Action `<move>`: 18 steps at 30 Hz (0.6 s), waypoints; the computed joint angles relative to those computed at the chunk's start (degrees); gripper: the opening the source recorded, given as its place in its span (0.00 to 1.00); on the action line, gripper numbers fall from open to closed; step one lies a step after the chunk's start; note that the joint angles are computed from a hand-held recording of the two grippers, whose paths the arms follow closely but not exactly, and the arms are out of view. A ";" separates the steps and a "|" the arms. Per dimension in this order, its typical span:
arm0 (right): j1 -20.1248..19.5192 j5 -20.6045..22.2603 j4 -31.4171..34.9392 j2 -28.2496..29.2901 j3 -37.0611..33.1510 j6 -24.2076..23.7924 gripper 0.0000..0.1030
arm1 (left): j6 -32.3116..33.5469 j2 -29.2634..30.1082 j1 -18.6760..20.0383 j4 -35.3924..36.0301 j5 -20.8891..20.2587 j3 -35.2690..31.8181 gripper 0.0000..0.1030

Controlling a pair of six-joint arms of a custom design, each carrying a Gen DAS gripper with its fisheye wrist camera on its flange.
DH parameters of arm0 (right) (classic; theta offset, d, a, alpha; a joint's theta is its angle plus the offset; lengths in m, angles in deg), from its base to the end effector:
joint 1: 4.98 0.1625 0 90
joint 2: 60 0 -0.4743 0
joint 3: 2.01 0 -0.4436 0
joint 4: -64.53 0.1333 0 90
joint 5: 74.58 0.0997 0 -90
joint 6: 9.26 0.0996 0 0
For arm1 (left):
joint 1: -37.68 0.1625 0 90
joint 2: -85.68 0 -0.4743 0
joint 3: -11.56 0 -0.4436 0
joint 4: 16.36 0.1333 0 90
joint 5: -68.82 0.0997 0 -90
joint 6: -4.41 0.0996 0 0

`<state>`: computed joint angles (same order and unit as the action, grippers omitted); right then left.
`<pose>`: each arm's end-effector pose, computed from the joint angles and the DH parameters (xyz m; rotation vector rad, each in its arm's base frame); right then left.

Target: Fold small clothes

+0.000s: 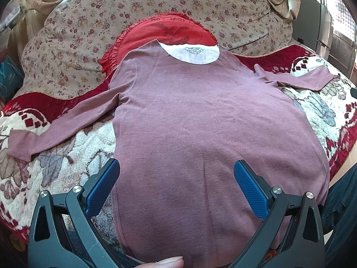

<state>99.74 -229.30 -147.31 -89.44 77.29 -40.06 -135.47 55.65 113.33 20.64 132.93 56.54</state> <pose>0.2376 -0.7340 0.1382 -0.0620 -1.8199 1.0430 -0.0310 -0.8343 0.1534 0.9578 2.2892 -0.7047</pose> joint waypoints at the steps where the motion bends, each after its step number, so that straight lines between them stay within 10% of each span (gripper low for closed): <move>1: 0.01 -0.03 -0.07 0.06 -0.05 -0.06 0.87 | -0.01 0.02 0.02 0.02 0.03 -0.04 0.99; 18: 0.04 -0.08 -0.22 0.05 -0.12 -0.38 0.87 | -0.95 -0.86 -0.32 -1.97 0.24 3.32 0.99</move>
<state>99.78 -229.39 -147.54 -89.39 77.17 -40.44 -136.42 54.79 113.00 18.66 133.17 59.86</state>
